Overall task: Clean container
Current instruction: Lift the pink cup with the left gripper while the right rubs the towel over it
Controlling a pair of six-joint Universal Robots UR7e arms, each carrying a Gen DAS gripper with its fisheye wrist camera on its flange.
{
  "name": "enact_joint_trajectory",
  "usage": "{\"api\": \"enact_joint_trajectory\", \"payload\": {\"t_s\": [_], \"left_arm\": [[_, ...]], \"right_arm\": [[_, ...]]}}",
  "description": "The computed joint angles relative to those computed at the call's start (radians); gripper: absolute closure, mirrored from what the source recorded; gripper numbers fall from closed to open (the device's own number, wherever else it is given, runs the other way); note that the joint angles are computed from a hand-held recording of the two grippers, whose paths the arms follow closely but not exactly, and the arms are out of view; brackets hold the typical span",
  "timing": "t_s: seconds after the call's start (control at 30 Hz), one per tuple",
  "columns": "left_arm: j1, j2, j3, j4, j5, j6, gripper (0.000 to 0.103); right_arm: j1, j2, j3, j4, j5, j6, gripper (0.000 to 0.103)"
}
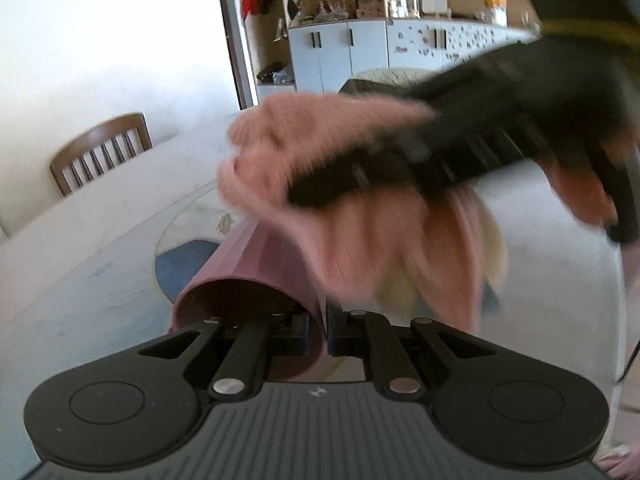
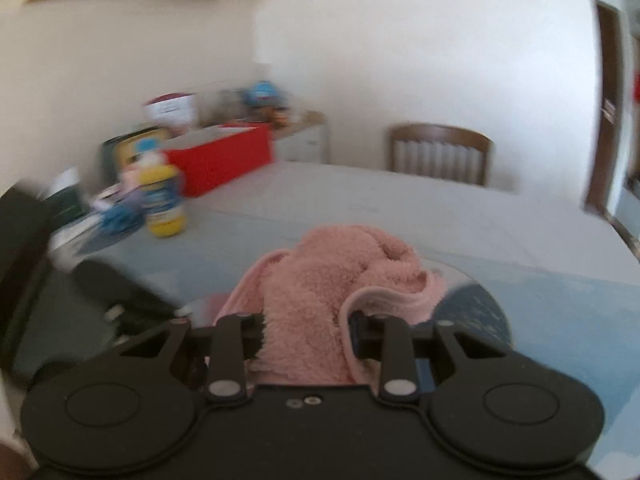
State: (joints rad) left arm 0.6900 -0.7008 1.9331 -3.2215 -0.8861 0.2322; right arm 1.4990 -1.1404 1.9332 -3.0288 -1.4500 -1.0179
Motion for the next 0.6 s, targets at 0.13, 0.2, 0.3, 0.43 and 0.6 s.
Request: {"api": "enact_joint_trajectory", "payload": {"t_s": [0.13, 0.2, 0.3, 0.43, 0.6], "left_arm": [[-0.007, -0.028, -0.006, 0.041, -0.031, -0.056, 0.096], [0.0, -0.034, -0.006, 0.037, -0.039, -0.054, 0.097], [0.003, -0.041, -0.003, 0.035, -0.044, -0.055, 0.097], [0.002, -0.053, 0.009, 0.028, -0.039, -0.057, 0.097], [0.012, -0.082, -0.011, 0.099, -0.056, -0.082, 0.097]], "right_arm": [[0.009, -0.022, 0.03, 0.056, 0.018, -0.082, 0.073], [0.007, -0.019, 0.028, 0.05, 0.03, -0.077, 0.073], [0.009, 0.01, 0.0, 0.022, 0.003, -0.032, 0.073], [-0.002, 0.061, -0.039, -0.037, -0.051, 0.037, 0.073], [-0.024, 0.095, -0.069, -0.109, -0.098, 0.131, 0.073]]}}
